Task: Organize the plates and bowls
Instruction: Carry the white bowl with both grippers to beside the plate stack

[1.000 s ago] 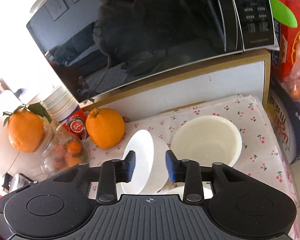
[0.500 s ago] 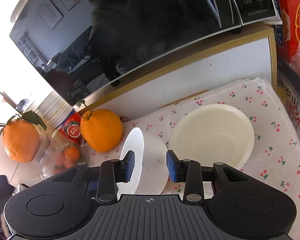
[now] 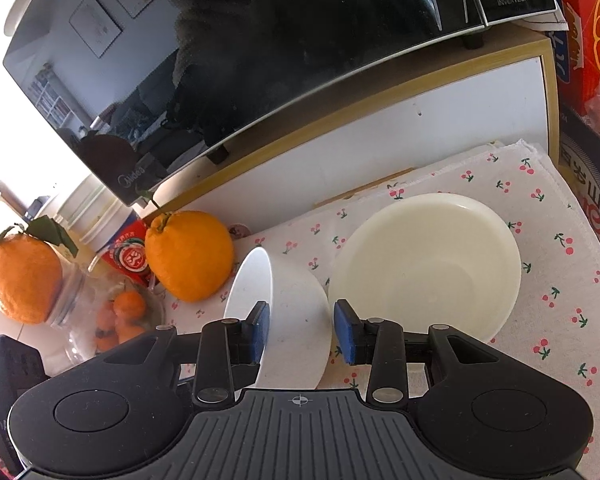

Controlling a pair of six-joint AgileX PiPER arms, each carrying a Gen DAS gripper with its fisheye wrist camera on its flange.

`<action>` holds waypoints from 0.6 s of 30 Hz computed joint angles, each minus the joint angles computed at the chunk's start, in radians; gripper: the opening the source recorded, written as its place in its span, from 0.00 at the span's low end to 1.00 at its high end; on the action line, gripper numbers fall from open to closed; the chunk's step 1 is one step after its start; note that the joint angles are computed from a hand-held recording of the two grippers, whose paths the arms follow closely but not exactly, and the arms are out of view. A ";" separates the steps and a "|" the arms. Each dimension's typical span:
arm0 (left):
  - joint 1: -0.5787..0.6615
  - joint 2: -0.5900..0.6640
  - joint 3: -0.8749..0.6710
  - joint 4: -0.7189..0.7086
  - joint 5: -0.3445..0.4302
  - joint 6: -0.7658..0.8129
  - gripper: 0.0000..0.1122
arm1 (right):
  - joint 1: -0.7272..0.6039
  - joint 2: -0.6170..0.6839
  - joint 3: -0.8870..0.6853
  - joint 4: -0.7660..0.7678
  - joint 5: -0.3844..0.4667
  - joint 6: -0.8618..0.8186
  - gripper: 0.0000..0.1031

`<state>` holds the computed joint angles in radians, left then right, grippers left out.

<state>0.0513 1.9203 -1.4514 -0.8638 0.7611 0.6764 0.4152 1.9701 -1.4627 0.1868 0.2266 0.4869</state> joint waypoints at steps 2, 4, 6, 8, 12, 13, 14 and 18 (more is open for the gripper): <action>0.001 -0.001 -0.002 0.008 0.001 -0.006 0.14 | 0.006 0.000 -0.006 -0.078 0.008 0.069 0.33; 0.003 0.001 -0.006 0.012 0.004 -0.011 0.12 | 0.005 -0.001 -0.007 -0.070 0.011 0.061 0.33; 0.005 -0.003 -0.006 0.015 0.004 -0.014 0.12 | 0.004 -0.003 -0.007 -0.051 0.014 0.043 0.33; 0.006 -0.012 -0.002 0.017 0.003 -0.016 0.12 | 0.008 -0.008 -0.008 -0.076 0.019 0.066 0.32; 0.004 -0.038 0.002 0.032 0.003 -0.033 0.12 | 0.021 -0.024 -0.015 -0.166 0.045 0.151 0.33; 0.006 -0.047 0.004 0.033 0.007 -0.036 0.12 | 0.023 -0.031 -0.016 -0.180 0.052 0.166 0.33; 0.006 -0.056 0.007 0.035 0.008 -0.040 0.12 | 0.026 -0.039 -0.016 -0.192 0.058 0.179 0.33; 0.011 -0.104 0.026 0.043 0.019 -0.052 0.12 | 0.039 -0.077 -0.016 -0.233 0.091 0.225 0.33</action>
